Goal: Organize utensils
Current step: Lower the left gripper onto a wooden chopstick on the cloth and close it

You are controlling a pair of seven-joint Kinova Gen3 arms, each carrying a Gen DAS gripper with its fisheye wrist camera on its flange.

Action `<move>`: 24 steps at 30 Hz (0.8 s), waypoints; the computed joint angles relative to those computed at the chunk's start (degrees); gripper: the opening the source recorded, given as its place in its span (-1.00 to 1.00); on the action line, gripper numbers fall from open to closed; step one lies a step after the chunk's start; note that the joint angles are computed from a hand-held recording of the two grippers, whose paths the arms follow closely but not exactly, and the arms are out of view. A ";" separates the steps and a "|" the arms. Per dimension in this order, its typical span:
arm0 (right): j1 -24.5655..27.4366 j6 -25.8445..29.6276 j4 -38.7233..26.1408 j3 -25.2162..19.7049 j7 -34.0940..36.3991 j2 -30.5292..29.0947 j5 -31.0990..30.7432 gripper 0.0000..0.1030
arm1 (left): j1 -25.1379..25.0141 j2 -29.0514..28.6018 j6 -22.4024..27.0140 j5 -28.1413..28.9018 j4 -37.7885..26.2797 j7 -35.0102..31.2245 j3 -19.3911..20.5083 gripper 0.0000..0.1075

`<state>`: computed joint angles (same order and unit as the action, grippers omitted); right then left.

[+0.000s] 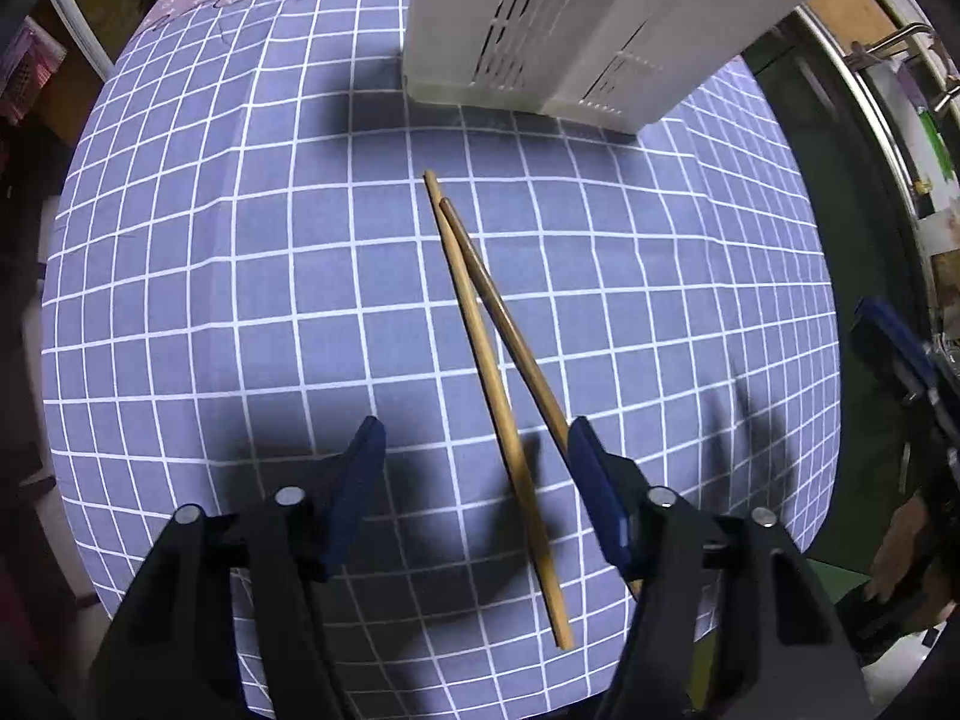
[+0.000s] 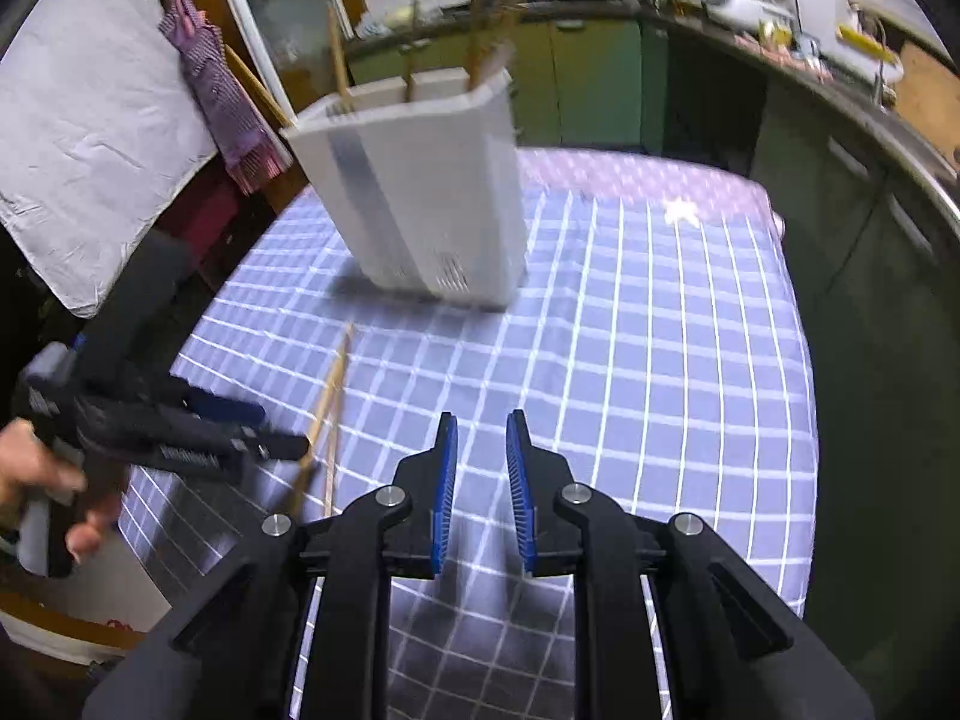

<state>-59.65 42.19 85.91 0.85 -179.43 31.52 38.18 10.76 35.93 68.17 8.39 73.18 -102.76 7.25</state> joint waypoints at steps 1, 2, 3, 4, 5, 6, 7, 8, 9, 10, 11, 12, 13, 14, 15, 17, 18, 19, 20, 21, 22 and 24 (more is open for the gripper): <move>0.16 -0.22 0.18 -0.07 -0.09 0.11 -0.18 -0.67 | 0.86 0.34 0.18 -0.83 -0.49 0.95 -0.50 -0.04; 0.38 -0.94 0.82 -0.18 -0.29 0.14 -0.40 -0.67 | 1.56 0.68 0.58 -1.57 -1.00 1.80 -0.85 -0.08; 0.59 -1.44 1.14 -0.28 -0.24 0.24 -0.65 -0.67 | 2.20 1.11 1.05 -2.26 -1.54 2.54 -1.08 -0.10; 0.72 -2.01 1.59 -0.27 -0.31 0.25 -0.84 -0.67 | 2.70 1.45 1.42 -2.87 -2.08 3.28 -1.30 -0.15; 0.80 -2.32 1.66 -0.25 -0.31 0.29 -1.03 -0.67 | 2.93 1.69 1.64 -3.17 -2.39 3.85 -1.39 -0.16; 0.79 -2.91 2.08 -0.07 -0.28 0.24 -1.25 -0.67 | 3.27 2.09 2.19 -3.52 -2.92 4.49 -1.45 -0.16; 1.60 -2.95 1.78 -0.39 0.69 0.24 -1.73 -0.67 | 3.61 2.19 2.21 -3.97 -3.06 4.92 -1.53 -0.16; 1.65 -3.22 1.98 -0.32 0.87 0.27 -1.99 -0.67 | 4.11 2.13 1.85 -4.56 -2.98 5.55 -1.74 -0.17; 1.77 -3.19 1.75 -0.36 1.29 0.35 -2.37 -0.67 | 4.62 2.22 1.57 -5.10 -3.05 6.19 -1.88 -0.20; 1.67 -3.36 1.88 -0.28 1.39 0.40 -2.56 -0.67 | 5.22 2.43 1.65 -5.74 -3.36 6.84 -2.01 -0.26; 1.66 -3.46 1.93 -0.25 1.58 0.46 -2.83 -0.67 | 5.98 2.59 1.64 -6.61 -3.60 7.57 -2.24 -0.30; 1.67 -3.55 1.97 -0.20 1.78 0.45 -3.08 -0.67 | 6.29 2.68 1.56 -7.09 -3.70 7.95 -2.28 -0.31; 1.61 -3.64 1.94 -0.13 1.88 0.53 -3.28 -0.67 | 6.83 2.99 1.77 -7.71 -4.08 8.45 -2.35 -0.33; 1.69 -4.02 2.03 -0.13 2.13 0.44 -3.45 -0.64 | 6.97 3.31 2.08 -8.03 -4.51 8.67 -2.31 -0.33; 1.60 -4.07 2.12 0.01 2.19 0.37 -3.58 -0.64 | 7.36 3.58 2.09 -8.54 -4.91 9.05 -2.41 -0.35; 1.44 -4.59 2.69 0.27 2.03 0.16 -3.69 -0.64 | 7.66 3.73 2.04 -9.29 -5.12 9.21 -2.46 -0.44; 1.43 -4.65 2.87 0.32 2.08 0.09 -3.78 -0.64 | 7.65 3.76 2.06 -9.54 -5.19 9.19 -2.46 -0.47; 1.37 -4.60 2.95 0.36 2.09 0.02 -3.88 -0.64 | 7.79 4.01 2.33 -9.59 -5.62 9.34 -2.35 -0.53; 1.34 -4.78 3.25 0.44 1.97 -0.11 -3.91 -0.64 | 7.80 4.17 2.75 -9.65 -6.04 9.30 -2.25 -0.66; 1.34 -4.93 3.53 0.48 1.90 -0.23 -3.95 -0.64 | 7.74 4.27 3.01 -9.72 -6.20 9.11 -2.19 -0.74; 1.36 -5.07 3.84 0.52 1.78 -0.35 -4.01 -0.64 | 7.55 4.37 3.40 -9.80 -6.39 8.81 -2.17 -0.78; 1.39 -5.43 4.40 0.56 1.49 -0.61 -4.10 -0.64 | 8.08 4.67 3.43 -9.91 -6.58 9.13 -2.13 -0.79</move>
